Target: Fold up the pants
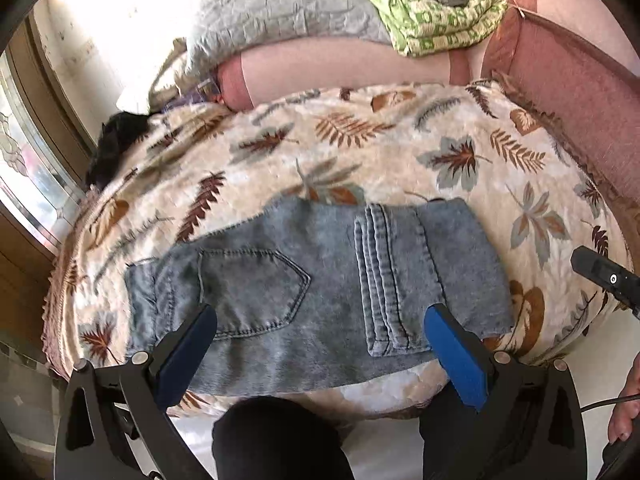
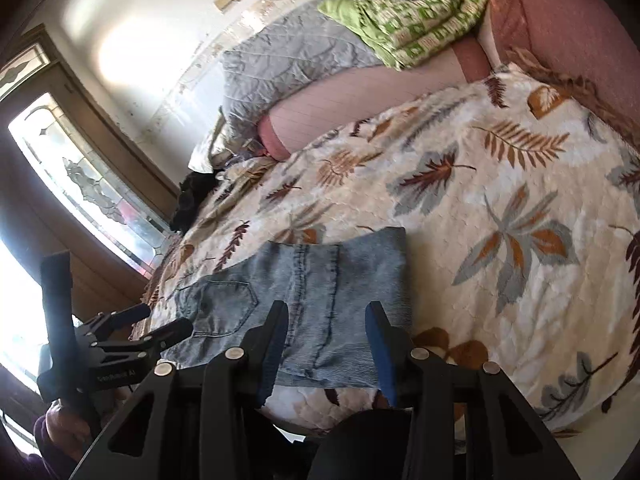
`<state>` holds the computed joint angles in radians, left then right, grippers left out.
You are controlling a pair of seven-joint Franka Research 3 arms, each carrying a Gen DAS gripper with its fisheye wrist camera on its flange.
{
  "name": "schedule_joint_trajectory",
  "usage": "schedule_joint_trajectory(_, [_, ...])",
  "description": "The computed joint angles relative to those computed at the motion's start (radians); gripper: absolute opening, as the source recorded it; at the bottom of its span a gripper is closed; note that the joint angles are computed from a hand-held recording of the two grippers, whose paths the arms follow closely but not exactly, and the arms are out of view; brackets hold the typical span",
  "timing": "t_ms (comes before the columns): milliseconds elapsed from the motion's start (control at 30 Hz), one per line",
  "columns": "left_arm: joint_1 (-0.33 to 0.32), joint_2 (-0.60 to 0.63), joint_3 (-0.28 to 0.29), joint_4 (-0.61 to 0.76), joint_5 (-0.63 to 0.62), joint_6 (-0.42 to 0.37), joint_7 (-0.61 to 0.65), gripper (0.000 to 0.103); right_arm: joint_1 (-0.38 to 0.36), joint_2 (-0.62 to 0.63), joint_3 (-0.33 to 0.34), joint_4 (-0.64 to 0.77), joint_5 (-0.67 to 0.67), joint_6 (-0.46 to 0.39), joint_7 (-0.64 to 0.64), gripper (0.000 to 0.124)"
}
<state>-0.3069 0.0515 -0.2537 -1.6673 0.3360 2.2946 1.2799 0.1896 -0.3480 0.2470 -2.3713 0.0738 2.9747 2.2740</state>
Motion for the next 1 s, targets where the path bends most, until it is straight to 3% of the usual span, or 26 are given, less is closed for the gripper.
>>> schedule_joint_trajectory(533, [0.005, 0.000, 0.005, 0.003, 0.040, -0.012, -0.026, 0.103, -0.015, 0.030, 0.047, 0.058, -0.121, -0.041, 0.026, 0.044])
schedule_joint_trajectory(700, [0.008, 0.004, 0.008, 0.006, 0.041, -0.011, -0.029, 0.103, -0.037, 0.030, 0.065, 0.068, -0.186, -0.051, 0.068, 0.053])
schedule_joint_trajectory(1000, [0.035, -0.008, 0.026, -0.022, 0.043, -0.008, -0.049, 0.103, -0.004, 0.068, 0.053, 0.117, -0.231, -0.087, 0.064, 0.053])
